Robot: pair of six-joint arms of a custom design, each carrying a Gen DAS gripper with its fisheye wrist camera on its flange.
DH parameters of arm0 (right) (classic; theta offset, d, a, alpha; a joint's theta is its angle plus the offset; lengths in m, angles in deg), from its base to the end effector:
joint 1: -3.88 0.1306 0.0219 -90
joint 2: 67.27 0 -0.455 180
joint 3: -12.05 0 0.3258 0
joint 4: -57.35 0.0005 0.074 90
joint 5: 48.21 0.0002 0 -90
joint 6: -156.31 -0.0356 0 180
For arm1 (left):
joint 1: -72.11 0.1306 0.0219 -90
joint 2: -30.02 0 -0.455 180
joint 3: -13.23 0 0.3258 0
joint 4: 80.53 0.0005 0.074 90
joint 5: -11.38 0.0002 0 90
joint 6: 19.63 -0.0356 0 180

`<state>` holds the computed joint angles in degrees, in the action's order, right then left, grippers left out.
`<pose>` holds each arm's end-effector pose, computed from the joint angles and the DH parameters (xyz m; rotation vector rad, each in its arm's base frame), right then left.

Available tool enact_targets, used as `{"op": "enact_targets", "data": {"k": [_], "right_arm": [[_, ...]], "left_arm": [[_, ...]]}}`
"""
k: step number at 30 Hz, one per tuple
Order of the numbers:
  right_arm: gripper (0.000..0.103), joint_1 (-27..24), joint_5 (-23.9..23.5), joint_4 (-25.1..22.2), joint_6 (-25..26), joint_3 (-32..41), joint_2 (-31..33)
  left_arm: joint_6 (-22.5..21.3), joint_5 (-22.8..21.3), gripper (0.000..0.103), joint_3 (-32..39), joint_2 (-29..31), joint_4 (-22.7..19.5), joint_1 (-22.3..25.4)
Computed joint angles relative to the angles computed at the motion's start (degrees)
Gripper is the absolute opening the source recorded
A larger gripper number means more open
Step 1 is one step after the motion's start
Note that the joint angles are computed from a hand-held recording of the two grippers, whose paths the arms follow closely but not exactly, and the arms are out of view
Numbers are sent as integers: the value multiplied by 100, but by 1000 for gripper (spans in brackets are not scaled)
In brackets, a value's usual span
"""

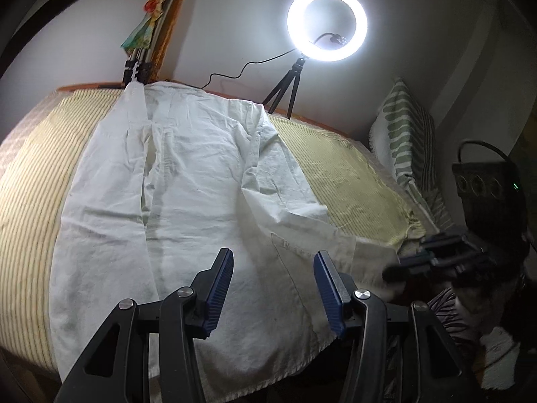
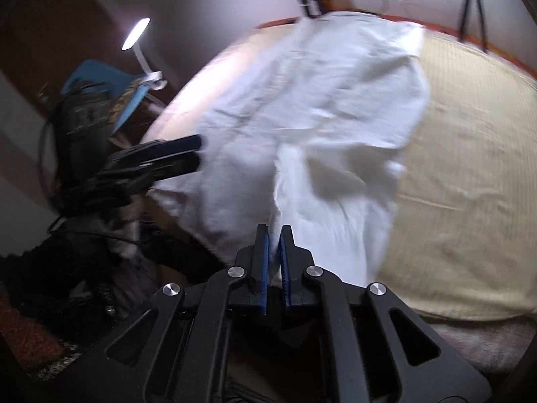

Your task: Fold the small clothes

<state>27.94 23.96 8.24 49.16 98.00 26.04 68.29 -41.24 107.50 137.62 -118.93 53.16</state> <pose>0.3891 0.1851 0.4531 -0.2819 2.6116 0.6634 0.5033 -0.1962 0.4088 0.7211 2.3282 -0.9332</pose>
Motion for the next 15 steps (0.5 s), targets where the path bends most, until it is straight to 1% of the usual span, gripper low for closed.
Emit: {"op": "enact_targets", "data": {"k": [1, 2, 3, 5, 7, 8, 9, 11, 12, 15], "right_arm": [[19, 74, -216, -57, 85, 79, 61], [32, 115, -332, -92, 182, 113, 84], [39, 147, -335, -95, 269, 124, 74], [40, 114, -198, -120, 406, 137, 42], [40, -50, -36, -83, 278, 123, 48], [40, -194, 30, -72, 225, 124, 60], [40, -340, 129, -43, 205, 144, 84], [40, -601, 282, 11, 191, 274, 198], [40, -777, 257, 42, 174, 387, 299], [42, -1299, 11, -1, 148, 897, 736]], "left_arm": [[49, 96, 54, 7, 13, -55, 46], [100, 160, 55, 2, 18, -92, 85], [126, 206, 55, -9, 16, -129, 119], [129, 249, 57, -35, -2, -207, 156], [143, 305, 60, -79, -20, -236, 152], [145, 336, 63, -108, -22, -236, 130], [97, 293, 63, -129, -17, -248, 80], [-15, 63, 62, -138, 13, -306, -57], [-69, -9, 62, -121, 50, -374, -121], [-202, -155, 54, -86, 153, -528, -255]]}}
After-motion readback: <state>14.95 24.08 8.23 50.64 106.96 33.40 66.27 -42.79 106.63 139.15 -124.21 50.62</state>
